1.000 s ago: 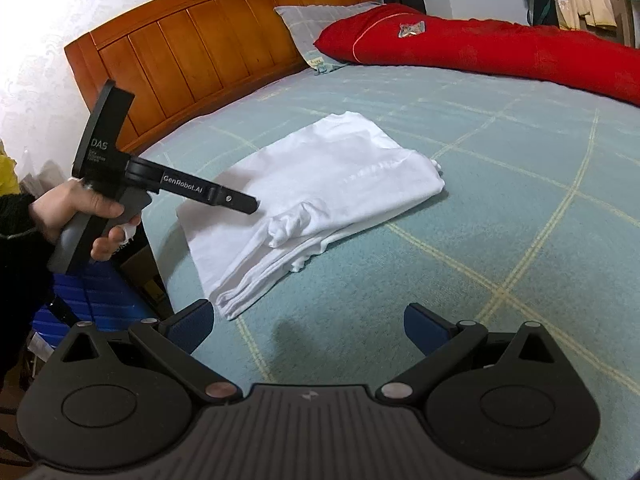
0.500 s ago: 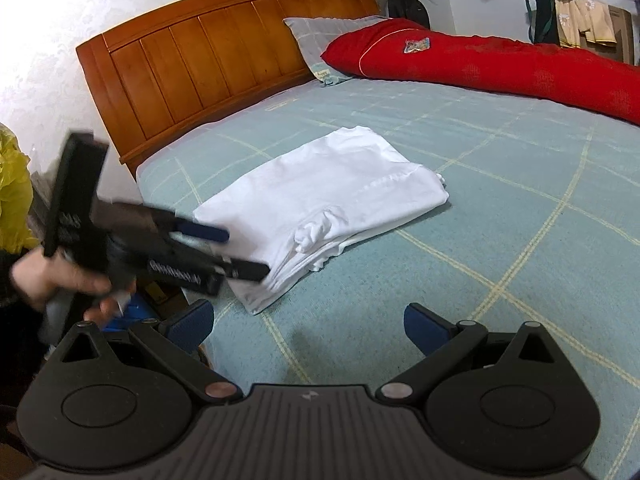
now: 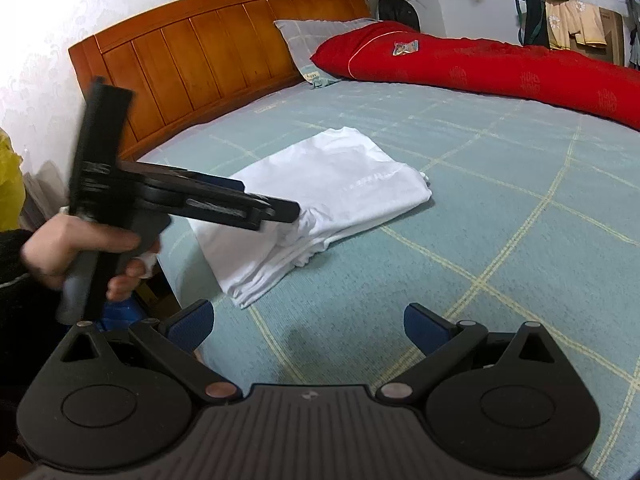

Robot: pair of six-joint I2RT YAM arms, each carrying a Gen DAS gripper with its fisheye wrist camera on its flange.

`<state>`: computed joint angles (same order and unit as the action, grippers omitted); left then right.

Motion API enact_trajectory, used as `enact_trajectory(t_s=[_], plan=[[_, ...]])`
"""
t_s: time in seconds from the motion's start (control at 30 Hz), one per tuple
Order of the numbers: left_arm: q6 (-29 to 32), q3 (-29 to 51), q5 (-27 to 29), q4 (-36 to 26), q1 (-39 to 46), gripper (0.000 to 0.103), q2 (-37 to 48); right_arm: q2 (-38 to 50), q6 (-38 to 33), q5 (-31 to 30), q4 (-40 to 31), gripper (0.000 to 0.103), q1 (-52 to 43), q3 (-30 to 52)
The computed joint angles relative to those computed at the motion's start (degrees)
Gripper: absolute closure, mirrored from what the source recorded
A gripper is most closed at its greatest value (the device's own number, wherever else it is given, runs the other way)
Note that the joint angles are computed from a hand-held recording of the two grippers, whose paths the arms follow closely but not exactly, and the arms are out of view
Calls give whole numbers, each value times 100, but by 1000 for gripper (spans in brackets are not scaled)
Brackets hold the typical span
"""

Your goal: Fold clothes

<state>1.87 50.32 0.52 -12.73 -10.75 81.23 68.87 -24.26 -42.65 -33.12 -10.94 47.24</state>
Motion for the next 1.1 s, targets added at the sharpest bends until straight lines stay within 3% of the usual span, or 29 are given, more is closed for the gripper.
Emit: enact_trajectory(t_s=[0.2, 0.37, 0.53, 0.67, 0.87, 1.0, 1.1], plan=[[-183, -490, -28, 7, -105, 14, -475, 20, -122, -3, -124, 0, -49, 59], [-155, -1027, -967, -116, -502, 2, -1584, -20, -164, -88, -239, 0, -74, 60], [-444, -1314, -792, -498, -582, 1, -2507, -215, -130, -188, -351, 0, -21, -10], [-728, -1419, -936, -953, -664, 1, -3026, -517, -278, -109, -535, 0, 65, -83], [-1527, -1307, -1753, -1937, -1068, 1, -3540, -1010, -554, 88, -938, 0, 59, -190], [-2030, -1255, -2268, -2477, -1496, 1, -3863, -1306, -496, 434, -1044, 0, 89, -315], [-2303, -1191, -2318, -2811, -1677, 1, -4107, -1611, -363, 841, -971, 0, 216, -454]])
